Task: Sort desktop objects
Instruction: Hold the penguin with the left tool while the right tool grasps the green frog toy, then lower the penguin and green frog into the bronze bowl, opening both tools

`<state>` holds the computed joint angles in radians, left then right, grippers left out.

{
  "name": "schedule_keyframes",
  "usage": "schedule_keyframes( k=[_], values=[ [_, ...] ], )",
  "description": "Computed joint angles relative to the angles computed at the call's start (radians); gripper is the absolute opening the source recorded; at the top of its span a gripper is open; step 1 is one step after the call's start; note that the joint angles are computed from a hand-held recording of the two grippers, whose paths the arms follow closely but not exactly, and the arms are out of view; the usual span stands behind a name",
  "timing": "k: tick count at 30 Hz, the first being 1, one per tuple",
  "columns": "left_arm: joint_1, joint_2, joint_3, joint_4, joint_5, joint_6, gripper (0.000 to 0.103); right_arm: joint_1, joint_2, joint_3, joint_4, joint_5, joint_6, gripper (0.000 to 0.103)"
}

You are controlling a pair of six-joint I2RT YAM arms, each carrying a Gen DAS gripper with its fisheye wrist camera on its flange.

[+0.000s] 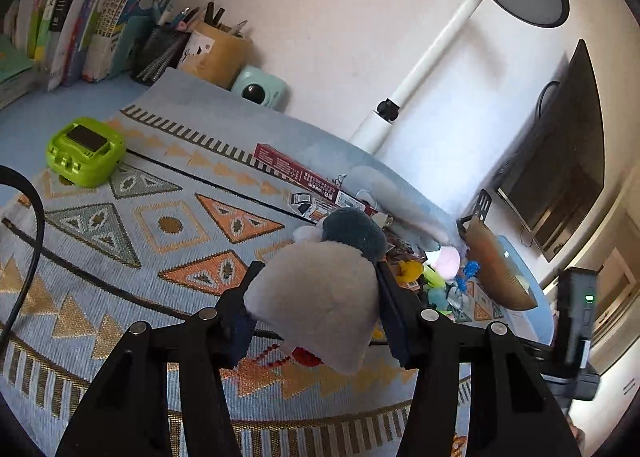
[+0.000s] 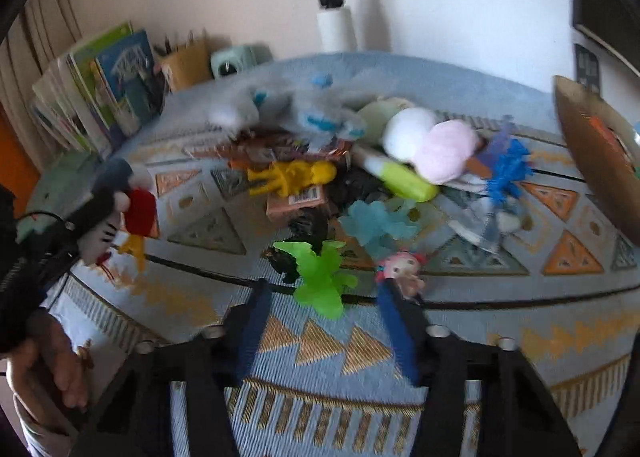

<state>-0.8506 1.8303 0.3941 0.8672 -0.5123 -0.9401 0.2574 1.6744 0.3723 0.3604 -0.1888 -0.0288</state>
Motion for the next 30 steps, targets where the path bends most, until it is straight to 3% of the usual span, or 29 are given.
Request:
schedule_keyframes(
  k=[4,10,12,16,20,23,26,30],
  values=[
    [-0.002,0.010,-0.012,0.037,0.001,0.001,0.051,0.033,0.099,0.036,0.069,0.051,-0.011,0.043],
    [-0.001,0.017,-0.008,0.037,0.007,0.001,0.051,0.062,0.096,0.002,0.126,0.079,-0.017,0.034],
    [-0.003,0.021,-0.008,0.044,0.002,0.003,0.051,0.025,0.061,-0.029,0.122,0.031,-0.008,0.034],
    [-0.015,0.015,-0.007,0.036,-0.018,0.010,0.051,-0.152,-0.102,-0.152,0.092,-0.202,-0.027,0.034],
    [-0.050,-0.051,0.037,-0.081,-0.035,0.063,0.051,-0.431,-0.335,-0.178,-0.174,-0.385,-0.146,0.034],
    [-0.087,-0.152,0.107,-0.207,-0.050,0.134,0.051,-0.724,-0.423,-0.074,-0.455,-0.553,-0.291,0.034],
    [-0.101,-0.199,0.253,-0.350,-0.038,0.238,0.051,-1.008,-0.361,0.108,-0.678,-0.753,-0.395,0.034],
    [-0.068,-0.090,0.554,-0.483,0.083,0.347,0.051,-1.212,-0.155,0.362,-0.765,-0.928,-0.280,0.034]
  ],
)
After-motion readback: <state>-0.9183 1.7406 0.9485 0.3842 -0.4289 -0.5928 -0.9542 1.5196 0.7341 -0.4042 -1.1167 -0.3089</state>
